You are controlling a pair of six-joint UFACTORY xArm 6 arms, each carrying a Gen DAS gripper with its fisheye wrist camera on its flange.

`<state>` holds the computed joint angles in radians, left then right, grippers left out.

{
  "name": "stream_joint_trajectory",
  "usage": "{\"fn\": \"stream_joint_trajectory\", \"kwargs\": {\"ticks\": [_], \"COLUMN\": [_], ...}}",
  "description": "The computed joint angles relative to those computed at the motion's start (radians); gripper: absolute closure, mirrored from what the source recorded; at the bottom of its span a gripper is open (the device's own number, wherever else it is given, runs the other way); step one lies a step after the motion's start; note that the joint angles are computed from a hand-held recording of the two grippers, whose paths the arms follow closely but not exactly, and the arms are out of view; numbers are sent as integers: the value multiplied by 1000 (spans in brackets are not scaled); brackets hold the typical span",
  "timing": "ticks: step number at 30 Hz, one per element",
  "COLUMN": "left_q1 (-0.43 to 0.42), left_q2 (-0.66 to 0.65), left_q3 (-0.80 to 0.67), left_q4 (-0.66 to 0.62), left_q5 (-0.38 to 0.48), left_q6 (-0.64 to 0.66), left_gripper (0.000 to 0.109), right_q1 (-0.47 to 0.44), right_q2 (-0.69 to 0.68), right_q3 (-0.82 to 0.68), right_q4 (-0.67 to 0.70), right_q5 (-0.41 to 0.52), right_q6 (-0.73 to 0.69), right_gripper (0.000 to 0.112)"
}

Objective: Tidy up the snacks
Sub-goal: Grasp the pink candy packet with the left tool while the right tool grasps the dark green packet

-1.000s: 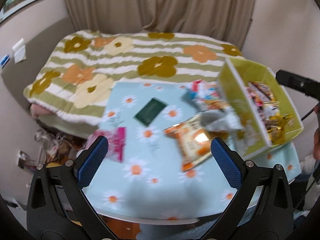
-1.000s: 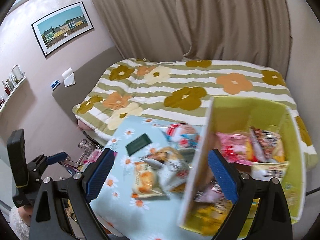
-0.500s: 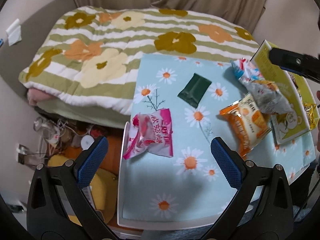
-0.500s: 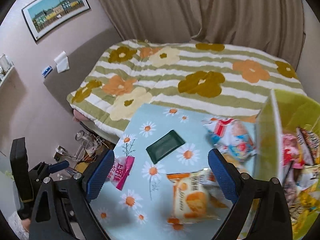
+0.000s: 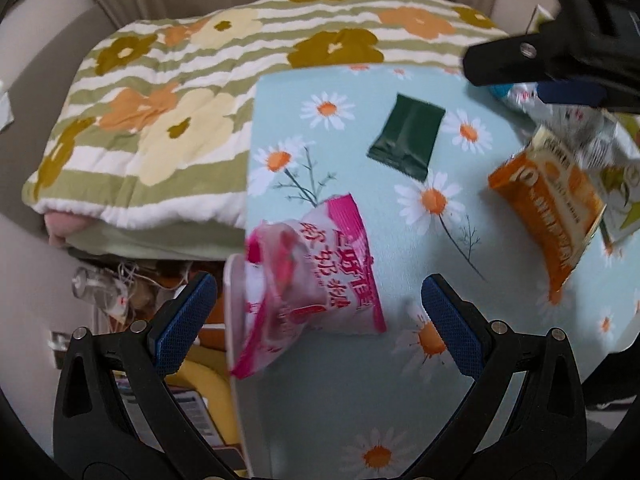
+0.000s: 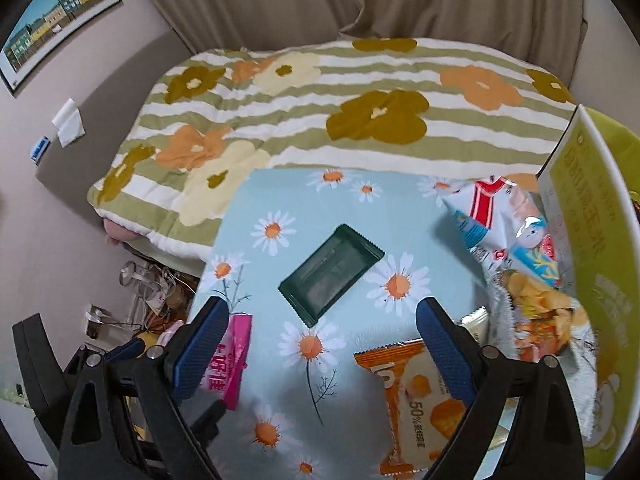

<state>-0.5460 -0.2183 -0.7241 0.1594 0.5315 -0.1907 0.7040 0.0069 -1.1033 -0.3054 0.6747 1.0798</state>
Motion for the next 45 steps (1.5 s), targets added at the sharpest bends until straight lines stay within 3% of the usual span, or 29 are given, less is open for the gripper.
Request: {"fn": "stream_joint_trajectory", "kwargs": {"ticks": [4, 16, 21, 30, 36, 39, 45], "left_q1": [-13, -20, -25, -23, -16, -15, -15], "left_q2": [33, 110, 137, 168, 184, 186, 187], "left_q3": [-3, -59, -81, -101, -113, -114, -117], "left_q4": [56, 88, 1, 10, -39, -63, -108], "left_q5": [-29, 10, 15, 31, 24, 13, 12], "left_q6": [-36, -82, -46, -40, 2, 33, 85], "left_gripper": [7, 12, 12, 14, 17, 23, 31], "right_q1": [-9, -57, -67, -53, -49, -60, -66], "right_q2": [58, 222, 277, 342, 303, 261, 276], "right_q3": [-38, -167, -210, -274, -227, -168, -178], "right_q4": [29, 171, 155, 78, 59, 76, 79], "right_q5": [9, 18, 73, 145, 173, 120, 46], "right_q6": [-47, -180, -163, -172, -199, -210, -257], "right_gripper": [19, 19, 19, 19, 22, 33, 36]}}
